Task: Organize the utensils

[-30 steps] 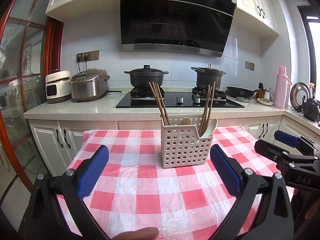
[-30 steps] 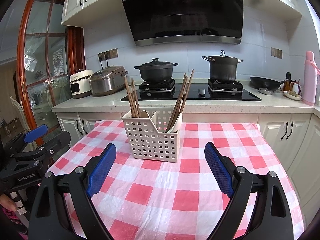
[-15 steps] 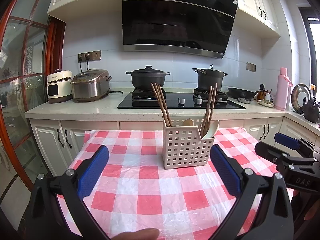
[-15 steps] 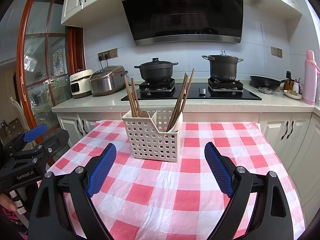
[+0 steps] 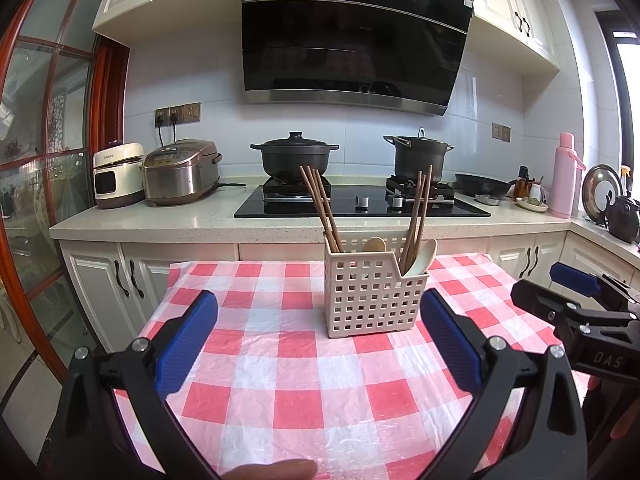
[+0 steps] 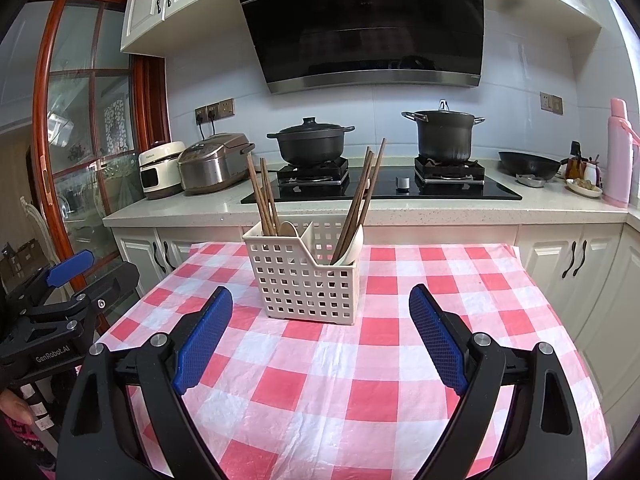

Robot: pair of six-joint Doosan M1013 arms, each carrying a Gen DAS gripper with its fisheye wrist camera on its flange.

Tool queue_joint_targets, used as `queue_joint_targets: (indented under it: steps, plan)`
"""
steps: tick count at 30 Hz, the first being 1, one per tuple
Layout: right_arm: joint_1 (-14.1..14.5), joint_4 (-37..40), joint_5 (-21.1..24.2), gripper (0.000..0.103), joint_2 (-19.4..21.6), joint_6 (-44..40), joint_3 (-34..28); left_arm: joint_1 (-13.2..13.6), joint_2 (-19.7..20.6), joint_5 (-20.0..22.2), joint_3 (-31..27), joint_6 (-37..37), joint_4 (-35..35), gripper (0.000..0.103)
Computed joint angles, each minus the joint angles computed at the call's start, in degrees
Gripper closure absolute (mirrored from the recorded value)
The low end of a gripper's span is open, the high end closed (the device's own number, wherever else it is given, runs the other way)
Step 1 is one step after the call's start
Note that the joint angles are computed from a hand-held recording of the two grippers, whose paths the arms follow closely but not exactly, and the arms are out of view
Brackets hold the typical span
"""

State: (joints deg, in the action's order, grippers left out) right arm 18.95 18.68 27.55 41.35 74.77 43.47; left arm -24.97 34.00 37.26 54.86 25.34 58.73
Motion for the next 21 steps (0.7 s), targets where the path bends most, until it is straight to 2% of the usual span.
queue_joint_targets:
  steps: [21]
  plan:
    - [-0.02,0.41,-0.14,0.019,-0.03,-0.48,0.04,-0.07,0.15,0.49,-0.31,0.04,0.31,0.005]
